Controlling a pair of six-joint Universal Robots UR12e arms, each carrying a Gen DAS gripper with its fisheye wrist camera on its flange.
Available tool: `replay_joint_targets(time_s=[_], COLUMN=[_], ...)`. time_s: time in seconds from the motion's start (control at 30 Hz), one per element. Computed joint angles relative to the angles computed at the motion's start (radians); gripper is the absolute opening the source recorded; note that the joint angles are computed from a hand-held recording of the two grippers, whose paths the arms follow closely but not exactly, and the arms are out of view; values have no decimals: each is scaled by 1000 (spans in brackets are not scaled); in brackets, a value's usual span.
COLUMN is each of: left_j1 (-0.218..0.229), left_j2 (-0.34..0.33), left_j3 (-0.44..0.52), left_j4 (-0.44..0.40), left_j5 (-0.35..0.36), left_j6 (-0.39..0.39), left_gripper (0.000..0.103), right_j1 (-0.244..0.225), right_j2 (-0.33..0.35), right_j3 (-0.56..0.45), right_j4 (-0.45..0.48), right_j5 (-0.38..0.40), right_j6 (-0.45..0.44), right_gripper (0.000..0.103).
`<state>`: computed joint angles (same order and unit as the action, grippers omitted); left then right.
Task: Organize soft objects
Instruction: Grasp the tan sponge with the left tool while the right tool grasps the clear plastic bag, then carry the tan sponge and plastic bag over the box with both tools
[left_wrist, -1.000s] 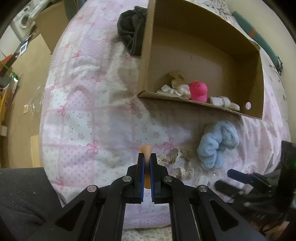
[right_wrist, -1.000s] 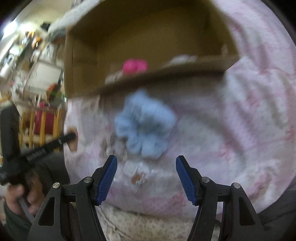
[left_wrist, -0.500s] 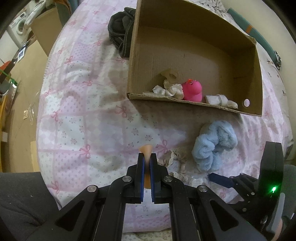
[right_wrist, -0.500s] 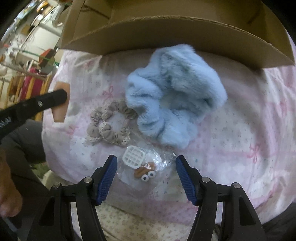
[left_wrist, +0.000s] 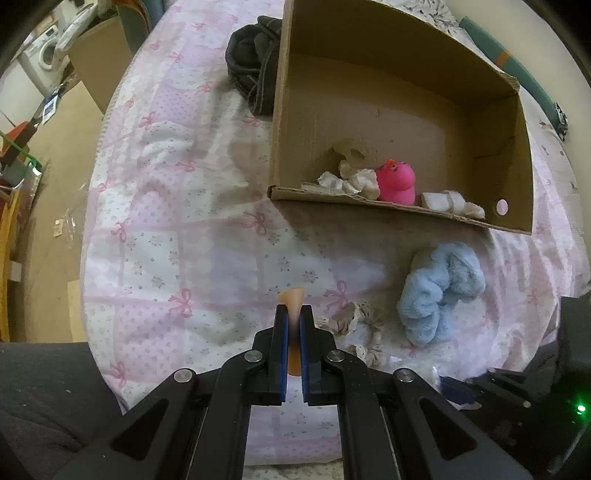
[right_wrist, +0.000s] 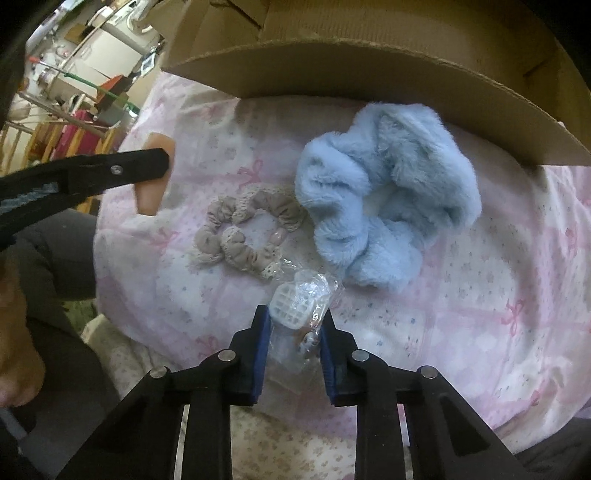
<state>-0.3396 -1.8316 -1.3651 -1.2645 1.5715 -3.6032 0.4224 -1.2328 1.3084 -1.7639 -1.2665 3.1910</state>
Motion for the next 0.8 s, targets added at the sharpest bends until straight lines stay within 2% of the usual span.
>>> replay_joint_targets(time_s=[0.33, 0.53, 0.63, 0.8], left_j1=[-3, 5, 11, 8], left_j2=[23, 45, 50, 57], left_j3=[-17, -22, -11, 5], left_j4=[34, 48, 49, 64], left_j5=[45, 60, 73, 85], left_j6=[-11, -26, -27, 4], left_gripper=[5, 5, 5, 5], right_j1=[-32, -35, -47, -78], right_j2=[-51, -74, -92, -129], right_j3=[38, 46, 51, 80], right_j4=[-12, -55, -71, -189], right_j5=[50, 66, 88, 110], right_j6=[17, 3, 25, 62], right_gripper=[27, 27, 27, 27])
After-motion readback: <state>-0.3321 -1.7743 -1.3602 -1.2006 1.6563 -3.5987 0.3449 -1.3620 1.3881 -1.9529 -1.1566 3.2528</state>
